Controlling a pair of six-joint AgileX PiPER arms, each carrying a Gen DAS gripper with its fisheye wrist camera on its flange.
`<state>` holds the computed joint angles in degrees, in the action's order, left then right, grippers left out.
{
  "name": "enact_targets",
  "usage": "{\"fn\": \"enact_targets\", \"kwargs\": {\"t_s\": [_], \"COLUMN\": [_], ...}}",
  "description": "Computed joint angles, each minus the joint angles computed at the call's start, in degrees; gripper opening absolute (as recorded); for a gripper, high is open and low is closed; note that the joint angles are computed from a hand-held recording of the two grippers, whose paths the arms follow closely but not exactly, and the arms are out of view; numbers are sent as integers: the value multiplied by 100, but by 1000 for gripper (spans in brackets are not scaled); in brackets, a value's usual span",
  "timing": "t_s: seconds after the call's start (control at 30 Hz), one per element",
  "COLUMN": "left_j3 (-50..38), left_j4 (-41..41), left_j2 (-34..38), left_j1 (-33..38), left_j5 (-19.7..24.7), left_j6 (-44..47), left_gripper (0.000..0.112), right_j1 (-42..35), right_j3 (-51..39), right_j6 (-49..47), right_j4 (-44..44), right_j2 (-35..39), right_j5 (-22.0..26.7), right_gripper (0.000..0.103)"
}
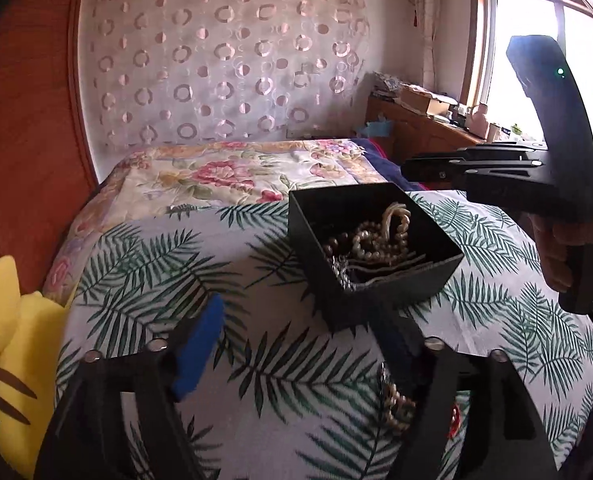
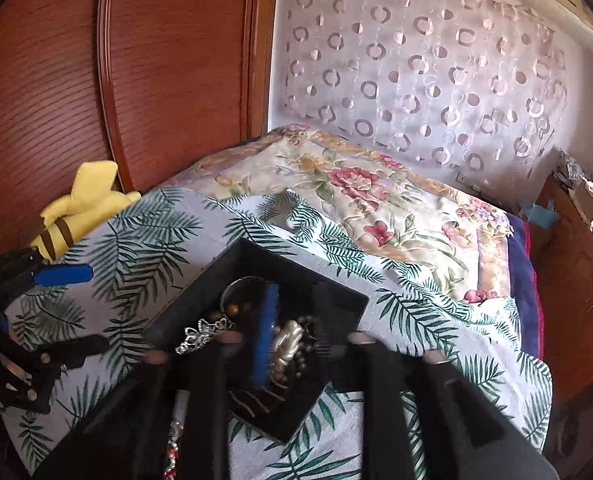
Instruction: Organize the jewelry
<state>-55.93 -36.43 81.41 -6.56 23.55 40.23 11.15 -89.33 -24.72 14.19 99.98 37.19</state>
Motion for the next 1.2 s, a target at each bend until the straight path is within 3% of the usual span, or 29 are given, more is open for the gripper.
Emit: {"fn": "enact_targets", "kwargs": {"t_s": [0.17,0.23,0.3,0.53,0.7,0.8,1.0,1.1,1.2], "left_j3": [318,491,629,1116,1323,1397,1540,1583,1605], "left_j4": [-430,-639,-767,-1022,-947,-899,-658,-602,-582], "left_j2": [-177,-287,-382,-748,-953,-1042,-1204,-1231,-1219], "left_j1": [192,239,249,172,36,-11,-127,-132,-183], "left_j5": [122,147,154,251,255,264,253,277,249], "left_j6": [374,592,721,1006,883,807,567,537,509], "left_gripper": [90,92,93,93,93,93,93,93,93], "right_j1": [-173,-227,-305,-919,-1152,-1018,-548,-271,-122], "right_j3": [802,1328,1818,3613,4266,4347,4278,4280,4285], "right_j6": [-490,-751,-987,-1691,-2032,-1950,-1336,-672,-360], "right_j4": [666,929,1136,1776,1952,1787,1287,630,281], "right_j2": [-619,-988,-1328,-2427,-2687,-2633,-2363,-2351,-2392], "right_j5": [-151,-238,-279,-216,-141,-207,-492,-690,-740], "right_gripper": [39,50,54,54,54,44,36,31,16]}}
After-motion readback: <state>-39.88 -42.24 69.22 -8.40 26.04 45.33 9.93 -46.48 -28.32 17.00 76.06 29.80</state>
